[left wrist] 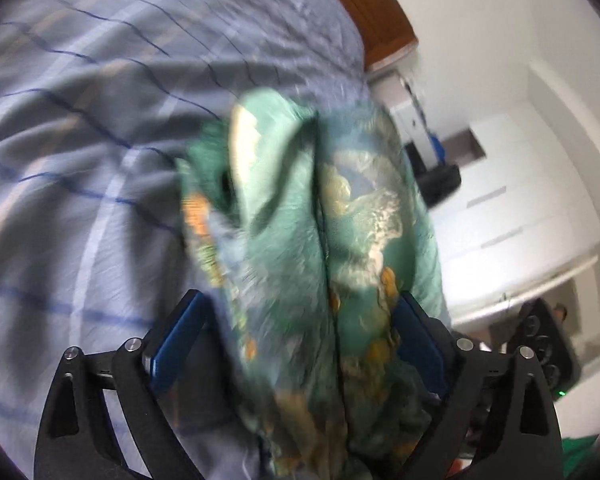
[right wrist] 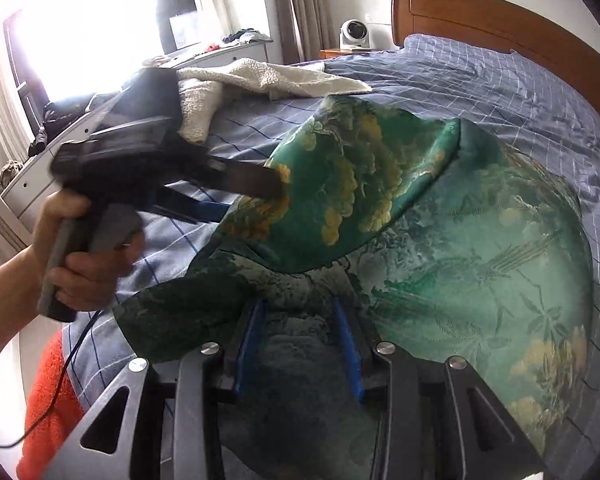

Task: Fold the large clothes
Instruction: 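Lower the folded bundle onto the bed and open both tools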

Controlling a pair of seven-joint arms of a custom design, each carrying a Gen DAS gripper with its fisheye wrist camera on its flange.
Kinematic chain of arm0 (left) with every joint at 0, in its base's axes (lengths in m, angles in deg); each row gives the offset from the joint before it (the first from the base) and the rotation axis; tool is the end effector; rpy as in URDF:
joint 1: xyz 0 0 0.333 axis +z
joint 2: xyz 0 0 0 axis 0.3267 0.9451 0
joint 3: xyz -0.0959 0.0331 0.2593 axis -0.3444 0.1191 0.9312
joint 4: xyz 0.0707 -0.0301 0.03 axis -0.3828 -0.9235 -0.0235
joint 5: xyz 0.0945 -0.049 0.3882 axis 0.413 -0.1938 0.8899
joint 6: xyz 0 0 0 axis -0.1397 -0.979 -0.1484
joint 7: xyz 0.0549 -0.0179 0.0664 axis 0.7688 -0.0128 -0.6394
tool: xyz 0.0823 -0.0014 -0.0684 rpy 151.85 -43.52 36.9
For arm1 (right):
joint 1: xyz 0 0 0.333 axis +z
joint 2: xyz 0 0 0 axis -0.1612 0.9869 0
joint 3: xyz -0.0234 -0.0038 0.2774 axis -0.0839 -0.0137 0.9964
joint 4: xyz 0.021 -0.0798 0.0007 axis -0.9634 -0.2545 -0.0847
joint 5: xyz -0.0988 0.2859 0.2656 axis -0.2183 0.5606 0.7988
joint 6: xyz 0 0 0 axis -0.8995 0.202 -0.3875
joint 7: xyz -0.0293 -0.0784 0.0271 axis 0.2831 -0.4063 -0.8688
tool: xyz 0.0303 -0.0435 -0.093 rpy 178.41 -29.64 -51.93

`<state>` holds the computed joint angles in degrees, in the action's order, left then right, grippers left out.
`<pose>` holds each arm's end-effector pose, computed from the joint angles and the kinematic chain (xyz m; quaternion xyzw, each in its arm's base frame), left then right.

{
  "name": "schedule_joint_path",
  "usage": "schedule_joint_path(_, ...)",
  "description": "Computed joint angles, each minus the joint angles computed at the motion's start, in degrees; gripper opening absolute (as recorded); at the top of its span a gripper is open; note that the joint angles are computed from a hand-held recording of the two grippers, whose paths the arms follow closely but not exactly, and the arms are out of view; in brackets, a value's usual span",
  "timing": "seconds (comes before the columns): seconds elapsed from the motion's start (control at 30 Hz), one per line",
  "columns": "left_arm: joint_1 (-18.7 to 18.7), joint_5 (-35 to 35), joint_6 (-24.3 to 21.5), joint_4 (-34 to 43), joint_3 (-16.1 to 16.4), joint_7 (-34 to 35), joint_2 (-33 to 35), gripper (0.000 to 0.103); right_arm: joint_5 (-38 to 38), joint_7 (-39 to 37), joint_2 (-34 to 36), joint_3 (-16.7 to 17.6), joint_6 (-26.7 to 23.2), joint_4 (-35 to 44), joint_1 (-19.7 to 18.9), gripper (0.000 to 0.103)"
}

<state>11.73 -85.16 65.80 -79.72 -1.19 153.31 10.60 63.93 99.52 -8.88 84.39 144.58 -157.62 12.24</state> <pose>0.5281 -0.1137 0.4506 0.6776 -0.5693 0.4470 0.1305 0.5013 0.2054 0.5282 -0.8864 0.3313 -0.0546 0.3186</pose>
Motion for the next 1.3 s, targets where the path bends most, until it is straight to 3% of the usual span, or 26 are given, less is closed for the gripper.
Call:
schedule_joint_path(0.07,-0.1,4.5,0.2,3.2,-1.0,-2.0,2.9,0.103,-0.2,-0.4,-0.2,0.0,0.4,-0.4,-0.1,0.037)
schedule_joint_path(0.17,0.2,18.9,-1.9,12.6,-3.2,-12.5,11.2,0.103,-0.3,0.6,-0.1,0.5,2.3,-1.3,0.2,0.037)
schedule_joint_path(0.27,1.4,20.2,-5.2,16.5,-3.8,-13.9,14.5,0.103,-0.9,3.2,0.2,0.4,3.3,-1.4,-0.1,0.037)
schedule_joint_path(0.37,2.3,19.6,-5.8,15.7,-4.3,-11.7,13.4,0.097,2.9,3.6,0.0,-2.0,-3.3,1.8,-0.7,0.039)
schedule_joint_path(0.43,2.4,18.8,-5.4,14.4,-4.4,-10.4,12.3,0.094,8.9,2.1,-1.7,-4.8,-6.8,2.5,-2.2,0.061)
schedule_joint_path(0.47,2.5,17.8,-5.0,13.8,-4.3,-9.7,11.9,0.092,10.9,1.7,-2.7,-5.7,-6.4,1.8,-3.1,0.078)
schedule_joint_path(0.57,2.2,16.0,-3.7,12.1,-4.4,-8.3,10.8,0.092,13.3,5.3,-2.7,-8.2,-2.9,1.2,-7.5,0.083)
schedule_joint_path(0.67,1.9,15.1,-2.8,10.7,-4.2,-7.8,9.7,0.092,11.7,13.0,4.8,-10.2,-10.8,7.1,-12.4,0.084)
schedule_joint_path(0.73,1.7,14.2,-2.5,9.0,-3.9,-7.2,8.2,0.093,18.4,13.2,10.2,-11.7,-19.7,10.7,-14.7,0.084)
schedule_joint_path(0.8,1.5,13.8,-2.2,8.6,-3.7,-7.1,8.1,0.093,22.3,12.4,13.5,-11.2,-25.4,12.7,-16.4,0.084)
schedule_joint_path(0.9,1.2,12.8,-1.6,6.1,-3.3,-6.6,6.4,0.093,26.7,11.5,17.2,-8.9,-28.0,13.7,-18.3,0.091)
schedule_joint_path(0.97,0.8,12.6,-0.2,7.7,-3.4,-7.6,8.4,0.092,26.9,12.3,19.6,-7.0,-27.1,15.6,-19.2,0.089)
schedule_joint_path(1.03,0.6,13.4,1.7,6.7,-3.7,-9.1,7.5,0.084,23.1,11.9,19.2,-4.8,-23.7,16.2,-19.1,0.08)
schedule_joint_path(1.1,0.3,12.4,2.9,4.9,-3.6,-9.4,5.1,0.068,20.5,9.9,15.8,-3.0,-20.3,14.1,-19.2,0.068)
schedule_joint_path(1.13,0.0,11.7,3.7,4.1,-3.5,-9.1,4.1,0.064,19.8,7.9,13.8,-2.4,-18.5,12.8,-19.0,0.066)
schedule_joint_path(1.3,-3.0,9.3,7.8,1.1,-2.8,-7.4,-3.1,0.056,25.4,-1.4,6.9,-3.7,-16.8,8.8,-17.7,0.062)
